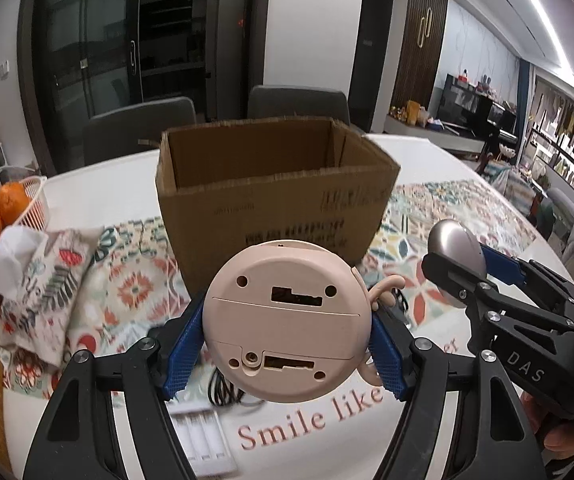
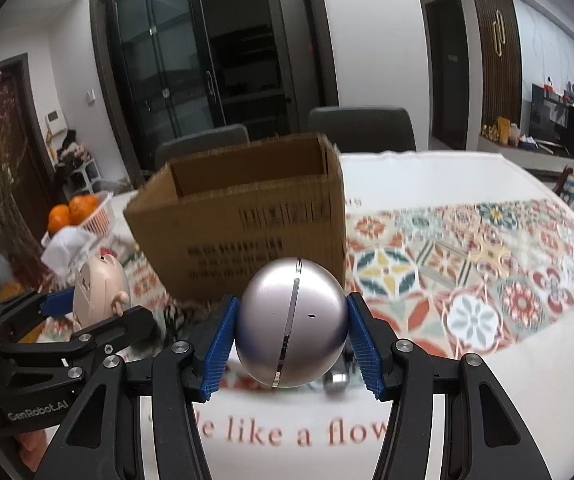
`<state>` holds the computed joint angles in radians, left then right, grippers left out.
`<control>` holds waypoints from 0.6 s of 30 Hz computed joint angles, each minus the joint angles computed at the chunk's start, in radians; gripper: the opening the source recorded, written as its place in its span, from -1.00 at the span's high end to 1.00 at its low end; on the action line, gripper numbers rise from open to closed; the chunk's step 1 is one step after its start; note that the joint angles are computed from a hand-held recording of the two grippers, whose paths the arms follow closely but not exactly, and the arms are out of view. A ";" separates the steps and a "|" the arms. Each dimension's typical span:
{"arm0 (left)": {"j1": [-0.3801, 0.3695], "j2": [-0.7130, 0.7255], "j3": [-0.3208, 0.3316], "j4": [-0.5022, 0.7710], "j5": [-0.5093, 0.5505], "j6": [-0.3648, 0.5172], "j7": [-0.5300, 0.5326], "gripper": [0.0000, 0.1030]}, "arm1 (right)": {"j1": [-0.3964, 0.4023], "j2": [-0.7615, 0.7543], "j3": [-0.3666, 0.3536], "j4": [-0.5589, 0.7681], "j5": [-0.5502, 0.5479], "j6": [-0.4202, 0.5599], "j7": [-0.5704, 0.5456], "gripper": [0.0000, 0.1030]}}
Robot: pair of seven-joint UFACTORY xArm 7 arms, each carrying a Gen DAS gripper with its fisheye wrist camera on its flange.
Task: Organize rigid objects
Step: 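Carry the pink toy and silver egg over the cardboard box with both grippers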
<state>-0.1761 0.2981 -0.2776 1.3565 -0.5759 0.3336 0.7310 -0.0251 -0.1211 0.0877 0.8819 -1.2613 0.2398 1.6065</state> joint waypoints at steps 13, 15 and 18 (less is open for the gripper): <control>-0.026 0.073 0.024 0.176 0.107 0.027 -0.130 -0.43 | 0.017 0.049 -0.022 0.158 -0.065 0.038 -0.021 -0.08; -0.038 0.091 0.038 0.217 0.145 0.038 -0.169 -0.43 | 0.021 0.063 -0.030 0.186 -0.048 0.030 -0.050 -0.07; -0.050 0.125 0.052 0.286 0.196 0.076 -0.222 -0.43 | 0.022 0.098 -0.051 0.227 0.047 -0.001 -0.146 -0.07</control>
